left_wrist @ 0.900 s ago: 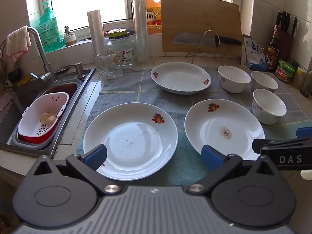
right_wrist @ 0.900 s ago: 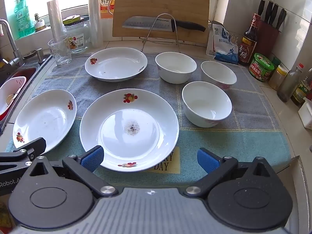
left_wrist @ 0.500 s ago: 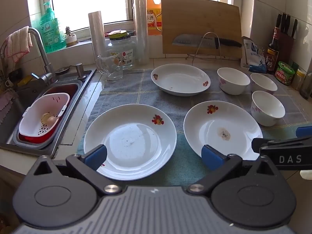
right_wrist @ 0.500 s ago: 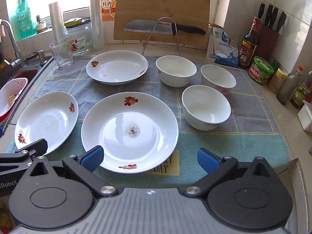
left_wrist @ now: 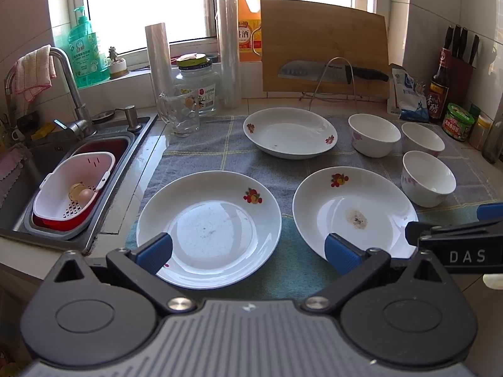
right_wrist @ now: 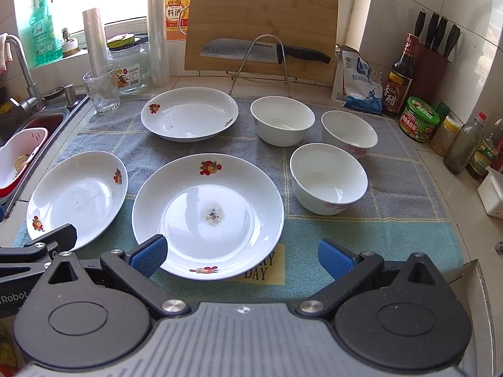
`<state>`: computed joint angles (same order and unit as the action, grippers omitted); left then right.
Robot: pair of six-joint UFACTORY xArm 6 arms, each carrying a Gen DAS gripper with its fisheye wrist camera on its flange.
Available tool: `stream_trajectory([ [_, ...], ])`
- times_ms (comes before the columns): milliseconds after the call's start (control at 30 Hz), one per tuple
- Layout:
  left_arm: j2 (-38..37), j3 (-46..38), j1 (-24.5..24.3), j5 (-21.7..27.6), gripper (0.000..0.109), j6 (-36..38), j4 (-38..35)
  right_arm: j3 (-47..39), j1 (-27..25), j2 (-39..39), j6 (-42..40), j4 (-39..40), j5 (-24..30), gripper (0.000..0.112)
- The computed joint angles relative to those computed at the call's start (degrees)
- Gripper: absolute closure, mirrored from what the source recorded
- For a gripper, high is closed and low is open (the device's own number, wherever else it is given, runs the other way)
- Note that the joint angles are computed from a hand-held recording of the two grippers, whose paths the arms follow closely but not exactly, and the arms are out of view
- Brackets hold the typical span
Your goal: Organize plates and bowls
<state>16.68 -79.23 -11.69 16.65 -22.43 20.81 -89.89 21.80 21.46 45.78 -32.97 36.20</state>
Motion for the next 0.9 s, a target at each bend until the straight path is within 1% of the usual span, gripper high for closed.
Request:
stream_trajectory([
  [367, -0.63, 0.57, -0.06, -0.20, 0.006, -1.04, 0.82, 1.63, -0.33, -1.11, 0.12, -0.53, -1.35, 0.009],
  [600, -1.17, 1.52, -0.03, -0.86, 0.006, -2.75, 2.36, 2.18, -0.53, -1.50, -0.08, -0.80, -1.94, 0.009],
  [900, -1.53, 1.64, -0.31, -0.58, 0.006, -5.04, 4.37, 3.32, -0.89, -2.27, -0.28, -1.04, -3.05, 0.009],
])
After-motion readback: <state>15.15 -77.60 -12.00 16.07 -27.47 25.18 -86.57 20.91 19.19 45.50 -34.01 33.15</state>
